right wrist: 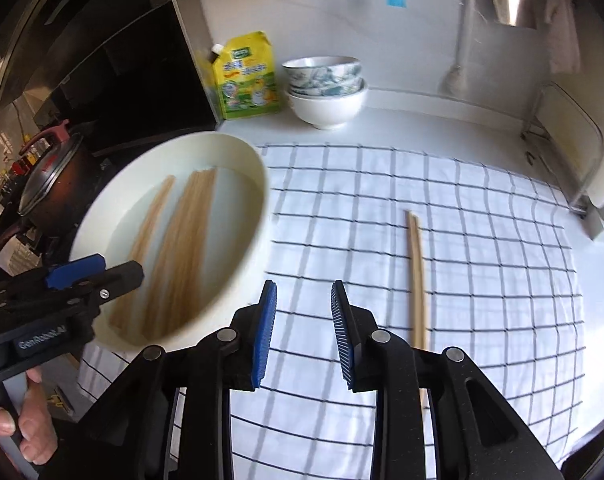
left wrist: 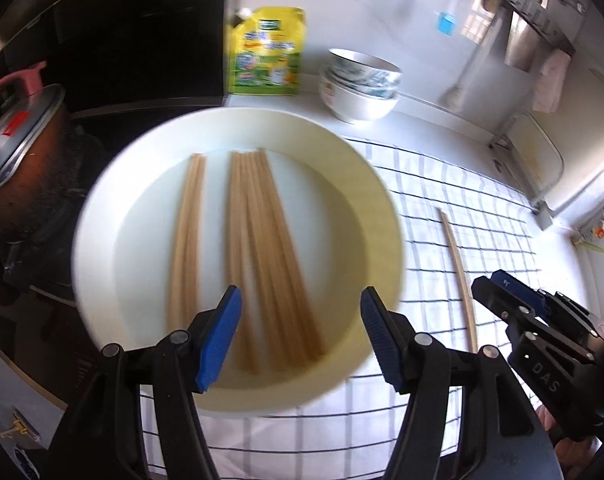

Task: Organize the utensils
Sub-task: 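Withdraw both open tools from the basin back over the cloth, then lower both tools and close each on one of the last chopsticks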

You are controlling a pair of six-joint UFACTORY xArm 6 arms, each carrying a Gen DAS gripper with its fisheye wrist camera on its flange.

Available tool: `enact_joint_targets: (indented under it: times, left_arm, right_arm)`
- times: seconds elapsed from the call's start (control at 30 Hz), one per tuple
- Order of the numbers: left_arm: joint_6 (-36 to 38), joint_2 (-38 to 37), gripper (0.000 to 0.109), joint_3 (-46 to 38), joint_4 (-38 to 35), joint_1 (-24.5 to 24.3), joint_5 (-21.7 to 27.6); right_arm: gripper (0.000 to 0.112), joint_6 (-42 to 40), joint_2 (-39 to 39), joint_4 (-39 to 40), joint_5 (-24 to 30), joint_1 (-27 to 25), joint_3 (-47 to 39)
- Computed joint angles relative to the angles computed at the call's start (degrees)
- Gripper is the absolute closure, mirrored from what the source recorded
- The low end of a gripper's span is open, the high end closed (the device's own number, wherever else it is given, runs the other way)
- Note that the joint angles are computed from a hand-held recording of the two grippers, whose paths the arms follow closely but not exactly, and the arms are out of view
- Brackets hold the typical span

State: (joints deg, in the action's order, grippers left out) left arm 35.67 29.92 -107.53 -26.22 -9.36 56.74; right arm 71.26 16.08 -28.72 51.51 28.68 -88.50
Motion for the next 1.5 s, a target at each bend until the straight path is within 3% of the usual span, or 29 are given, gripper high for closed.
enact_joint_targets:
  times: [0.3,0.63,1.1,1.5]
  left_arm:
    - [0.5,-7.5,0.045,11.4,-0.6,-4.4,-3.5]
    - [-1.2,-11.0,0.042,17.7,1.9,-8.1,-5.9]
    - [-4.7,-12.0,0.04,22.1,7.1,-10.7,-10.0]
    - [-8.2,-11.2,0.032,22.0,9.2,-12.0,-11.7]
  right_arm:
    - [0.084,4.0,-11.9,0.5,-2.0,-2.2,19.1]
    - [0.084,4.6,-15.9,0.4,-8.8,-4.8,29.0]
    - [0.081,1.3,-13.1,1.6,-16.2,-7.4,31.3]
    - [0.081,-2.4,-10.3,-1.5,-15.0,-7.1,28.6]
